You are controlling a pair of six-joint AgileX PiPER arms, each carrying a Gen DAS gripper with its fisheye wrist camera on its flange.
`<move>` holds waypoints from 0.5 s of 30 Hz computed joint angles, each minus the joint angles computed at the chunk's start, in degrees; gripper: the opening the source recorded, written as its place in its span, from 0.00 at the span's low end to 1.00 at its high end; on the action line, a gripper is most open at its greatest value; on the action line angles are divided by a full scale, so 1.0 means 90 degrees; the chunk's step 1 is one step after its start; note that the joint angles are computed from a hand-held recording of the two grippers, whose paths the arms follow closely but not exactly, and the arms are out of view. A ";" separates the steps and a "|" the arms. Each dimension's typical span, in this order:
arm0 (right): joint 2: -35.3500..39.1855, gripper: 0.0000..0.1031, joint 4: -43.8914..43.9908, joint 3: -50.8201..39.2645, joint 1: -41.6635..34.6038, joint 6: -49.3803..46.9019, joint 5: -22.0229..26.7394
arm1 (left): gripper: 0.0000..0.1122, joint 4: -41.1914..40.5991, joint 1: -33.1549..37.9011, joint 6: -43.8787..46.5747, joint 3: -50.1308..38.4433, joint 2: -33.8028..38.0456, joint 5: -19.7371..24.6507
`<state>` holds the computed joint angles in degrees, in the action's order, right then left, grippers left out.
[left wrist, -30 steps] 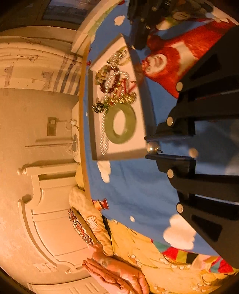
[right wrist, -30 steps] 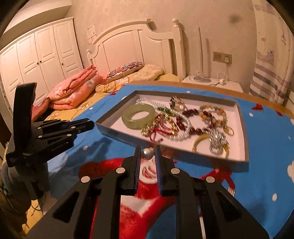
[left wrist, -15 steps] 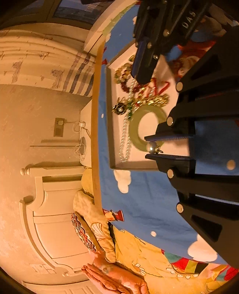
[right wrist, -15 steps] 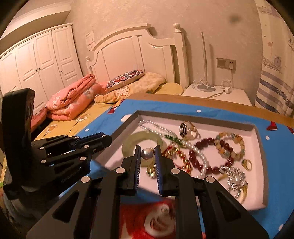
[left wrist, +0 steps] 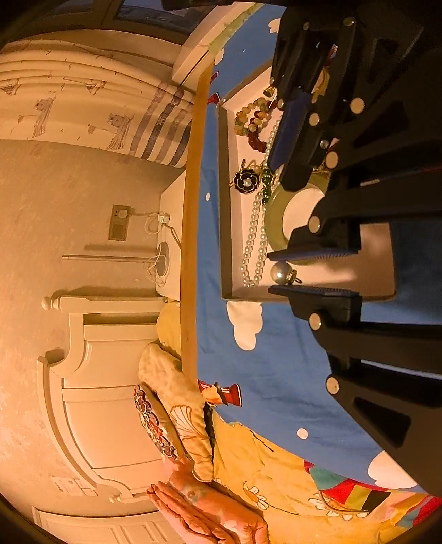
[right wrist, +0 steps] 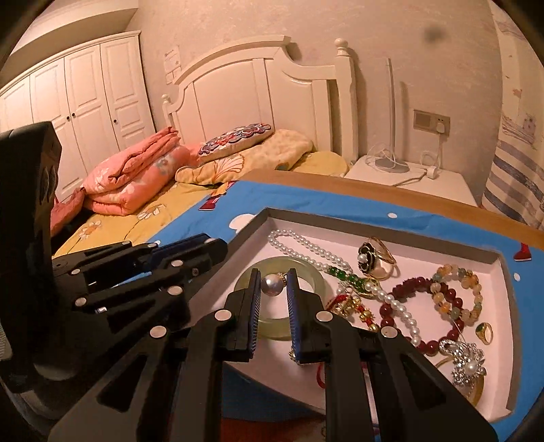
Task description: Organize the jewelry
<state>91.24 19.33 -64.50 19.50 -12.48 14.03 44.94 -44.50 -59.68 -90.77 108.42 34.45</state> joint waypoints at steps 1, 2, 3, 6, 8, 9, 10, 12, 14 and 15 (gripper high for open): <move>0.0029 0.15 -0.0042 -0.0033 0.0004 0.0037 0.0036 | 0.12 0.0024 0.0003 -0.0017 0.0000 0.0009 0.0013; 0.0051 0.15 0.0052 -0.0059 -0.0003 -0.0055 0.0070 | 0.12 -0.0025 0.0026 0.0007 0.0019 0.0001 -0.0024; 0.0071 0.15 0.0159 -0.0082 -0.0011 -0.0166 0.0106 | 0.12 -0.0038 0.0010 -0.0018 0.0009 0.0007 -0.0013; 0.0049 0.19 0.0195 -0.0050 0.0002 -0.0187 0.0057 | 0.22 0.0157 0.0002 -0.0299 0.0135 -0.0065 -0.0053; 0.0017 0.19 0.0319 0.0003 -0.0032 -0.0235 -0.0034 | 0.46 0.0550 -0.0036 -0.0793 0.0257 -0.0132 0.0052; -0.0034 0.21 0.0537 0.0072 -0.0092 -0.0397 -0.0086 | 0.53 0.0766 -0.0034 -0.1116 0.0380 -0.0206 0.0036; -0.0085 0.24 0.0502 0.0137 -0.0123 -0.0318 -0.0137 | 0.63 0.0978 -0.0031 -0.1438 0.0522 -0.0294 -0.0014; -0.0264 0.44 0.0275 0.0327 -0.0175 -0.0012 -0.0246 | 0.70 0.1315 -0.0032 -0.1876 0.0723 -0.0443 -0.0090; -0.0534 0.52 0.0543 0.0595 -0.0267 -0.0173 -0.0393 | 0.85 0.1789 -0.0112 -0.2391 0.0902 -0.0578 -0.0097; -0.0711 0.52 0.0491 0.0740 -0.0331 -0.0067 -0.0436 | 0.87 0.2010 -0.0183 -0.2592 0.0942 -0.0620 -0.0045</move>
<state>84.83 23.74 -57.83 16.52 -13.08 10.10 63.04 -46.14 -83.01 -82.29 102.84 34.05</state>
